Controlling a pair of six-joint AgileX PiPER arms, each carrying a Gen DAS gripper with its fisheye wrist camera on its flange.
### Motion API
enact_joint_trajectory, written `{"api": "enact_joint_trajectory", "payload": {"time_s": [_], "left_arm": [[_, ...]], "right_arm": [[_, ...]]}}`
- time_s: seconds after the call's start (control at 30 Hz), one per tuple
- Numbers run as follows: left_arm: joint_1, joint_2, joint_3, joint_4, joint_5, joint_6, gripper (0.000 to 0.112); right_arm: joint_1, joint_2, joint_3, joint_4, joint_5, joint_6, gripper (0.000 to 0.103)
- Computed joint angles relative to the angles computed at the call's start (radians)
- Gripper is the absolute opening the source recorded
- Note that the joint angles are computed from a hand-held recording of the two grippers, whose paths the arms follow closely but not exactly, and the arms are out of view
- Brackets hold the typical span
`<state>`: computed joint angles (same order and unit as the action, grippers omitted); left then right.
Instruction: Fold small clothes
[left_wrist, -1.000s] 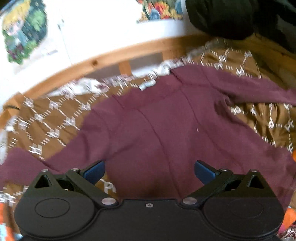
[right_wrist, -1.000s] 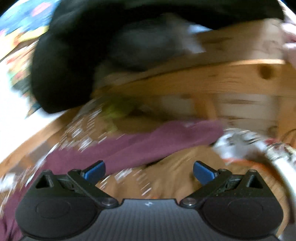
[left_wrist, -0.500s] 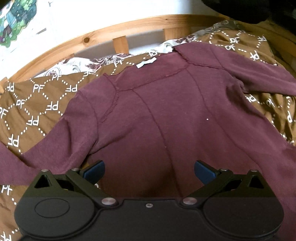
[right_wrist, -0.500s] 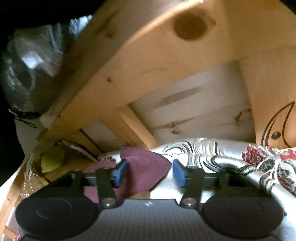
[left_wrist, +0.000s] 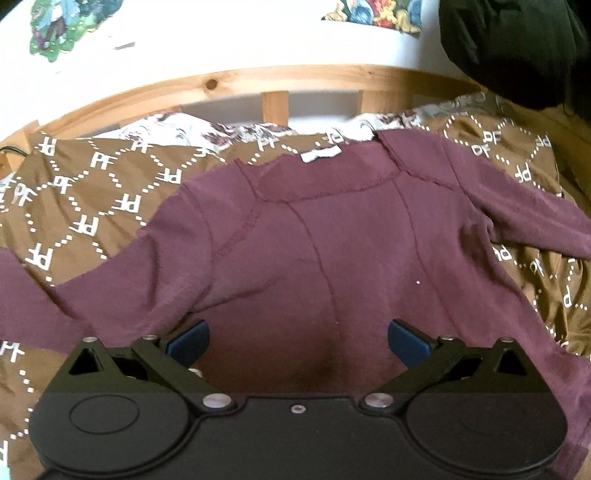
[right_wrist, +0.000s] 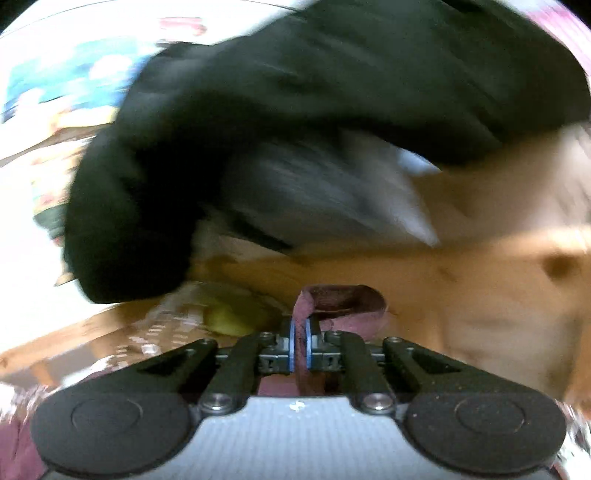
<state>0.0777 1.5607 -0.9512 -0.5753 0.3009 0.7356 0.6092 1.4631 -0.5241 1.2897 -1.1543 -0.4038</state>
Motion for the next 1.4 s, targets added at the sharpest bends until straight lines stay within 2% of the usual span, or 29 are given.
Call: {"api": "enact_joint_trajectory", "payload": {"time_s": [0.1,0.17,0.3,0.37,0.5,0.6,0.73,0.83,0.9,0.97,1.0,1.03,1.1,1.17,1.27,1.33,1.4], "left_arm": [[0.047,-0.024,0.012,-0.08,0.004,0.104,0.102],[0.082,-0.033,0.018,-0.146,0.006,0.178,0.102],[0.172,-0.026,0.01,-0.261,0.036,0.296,0.102],[0.217,-0.01,-0.005,-0.288,0.056,0.318,0.102],[0.295,0.032,-0.035,-0.316,0.077,0.33,0.102],[0.343,0.067,-0.06,-0.322,0.09,0.324,0.102],[0.373,0.097,-0.071,-0.349,0.075,0.359,0.102],[0.383,0.111,-0.073,-0.384,0.079,0.405,0.102],[0.386,0.117,-0.073,-0.422,0.094,0.441,0.102],[0.385,0.121,-0.076,-0.465,0.113,0.479,0.102],[0.382,0.123,-0.077,-0.483,0.119,0.495,0.102],[0.38,0.124,-0.077,-0.511,0.127,0.518,0.102],[0.372,0.124,-0.075,-0.568,0.141,0.565,0.102],[0.365,0.128,-0.074,-0.624,0.165,0.615,0.102],[0.352,0.145,-0.091,-0.636,0.242,0.619,0.102],[0.331,0.155,-0.089,-0.657,0.27,0.655,0.102],[0.286,0.17,-0.083,-0.643,0.251,0.673,0.102]], "right_arm": [[0.049,0.022,-0.129,-0.041,0.012,-0.194,0.005],[0.069,0.052,-0.216,-0.09,0.059,-0.283,0.005],[0.12,0.149,-0.394,-0.181,0.191,-0.417,0.005],[0.176,0.208,-0.475,-0.194,0.244,-0.489,0.005],[0.226,0.361,-0.643,-0.214,0.408,-0.634,0.005],[0.264,0.463,-0.74,-0.156,0.535,-0.772,0.005],[0.309,0.549,-0.807,0.002,0.681,-0.938,0.005],[0.361,0.589,-0.813,0.09,0.699,-0.998,0.006],[0.364,0.612,-0.835,0.175,0.742,-1.061,0.007],[0.357,0.617,-0.841,0.232,0.809,-1.106,0.017],[0.352,0.605,-0.82,0.218,0.851,-1.093,0.034],[0.346,0.59,-0.799,0.214,0.883,-1.093,0.056],[0.341,0.552,-0.74,0.123,0.94,-1.01,0.071],[0.337,0.502,-0.677,0.071,0.967,-0.954,0.073],[0.311,0.428,-0.577,-0.111,0.934,-0.761,0.082],[0.285,0.38,-0.526,-0.079,0.891,-0.785,0.086],[0.247,0.369,-0.526,0.054,0.825,-0.927,0.087]]}}
